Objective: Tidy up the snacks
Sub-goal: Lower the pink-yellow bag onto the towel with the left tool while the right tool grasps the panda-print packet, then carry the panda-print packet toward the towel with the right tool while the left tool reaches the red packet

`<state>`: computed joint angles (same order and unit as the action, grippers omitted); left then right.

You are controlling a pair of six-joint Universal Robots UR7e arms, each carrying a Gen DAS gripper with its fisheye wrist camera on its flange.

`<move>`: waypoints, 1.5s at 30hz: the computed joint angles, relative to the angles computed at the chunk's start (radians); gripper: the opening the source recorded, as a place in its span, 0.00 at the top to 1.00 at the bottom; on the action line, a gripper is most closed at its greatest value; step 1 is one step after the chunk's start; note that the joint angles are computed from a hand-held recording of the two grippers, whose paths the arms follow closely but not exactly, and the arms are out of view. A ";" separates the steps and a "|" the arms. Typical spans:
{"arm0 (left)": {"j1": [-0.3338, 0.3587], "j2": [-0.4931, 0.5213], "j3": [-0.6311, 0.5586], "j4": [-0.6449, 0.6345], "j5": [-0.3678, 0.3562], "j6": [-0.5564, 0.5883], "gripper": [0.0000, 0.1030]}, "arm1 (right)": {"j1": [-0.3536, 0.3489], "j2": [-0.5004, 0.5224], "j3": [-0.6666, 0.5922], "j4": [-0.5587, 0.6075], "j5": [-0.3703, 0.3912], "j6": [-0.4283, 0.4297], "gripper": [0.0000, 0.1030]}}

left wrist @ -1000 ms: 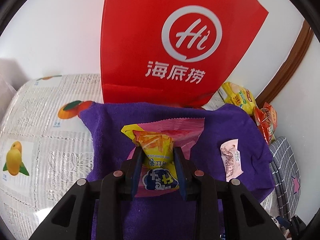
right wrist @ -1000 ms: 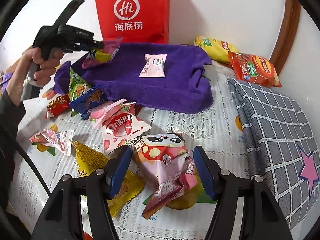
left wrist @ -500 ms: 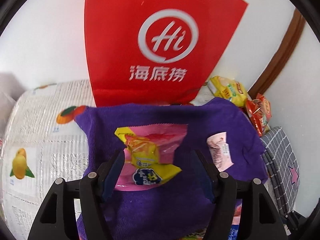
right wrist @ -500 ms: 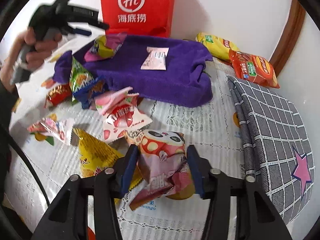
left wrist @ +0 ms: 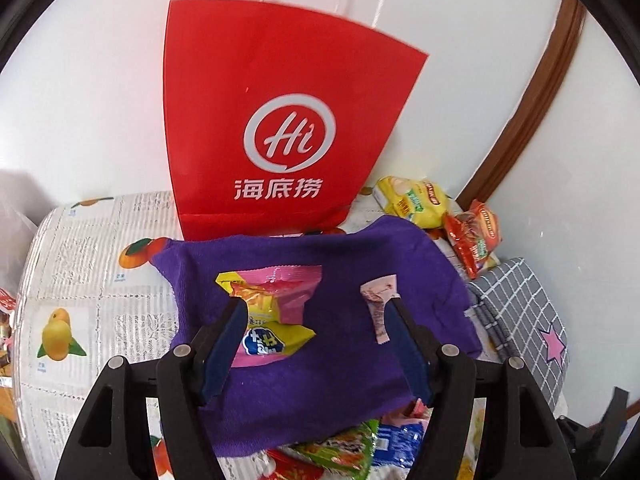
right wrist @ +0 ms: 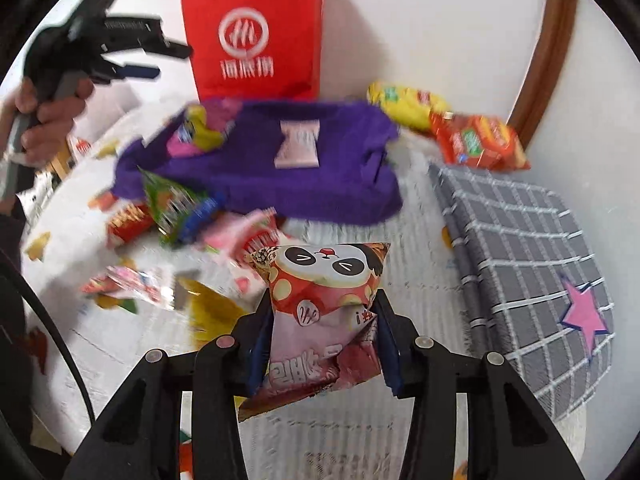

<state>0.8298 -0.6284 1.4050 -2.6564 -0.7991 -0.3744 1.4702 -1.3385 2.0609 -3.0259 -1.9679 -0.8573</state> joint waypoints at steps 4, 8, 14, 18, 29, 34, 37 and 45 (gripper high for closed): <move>-0.031 -0.007 0.015 -0.006 0.022 0.022 0.31 | 0.026 -0.071 0.035 0.010 0.043 0.046 0.56; -0.063 -0.020 0.042 0.008 0.044 0.014 0.30 | 0.045 -0.147 0.063 0.039 0.092 0.096 0.56; -0.105 -0.087 0.166 0.028 0.050 -0.082 0.30 | 0.060 -0.261 0.107 0.096 0.181 0.143 0.56; -0.123 -0.156 0.269 0.043 0.034 -0.197 0.30 | 0.071 -0.319 0.139 0.107 0.213 0.150 0.56; -0.216 -0.331 0.517 0.136 0.064 -0.484 0.29 | 0.069 -0.445 0.202 0.194 0.324 0.209 0.56; -0.261 -0.377 0.566 0.199 0.100 -0.562 0.29 | 0.070 -0.490 0.225 0.200 0.343 0.223 0.56; -0.281 -0.397 0.588 0.229 0.120 -0.598 0.29 | 0.072 -0.499 0.228 0.195 0.329 0.237 0.56; -0.276 -0.397 0.600 0.238 0.108 -0.635 0.29 | 0.055 -0.515 0.227 0.211 0.364 0.263 0.56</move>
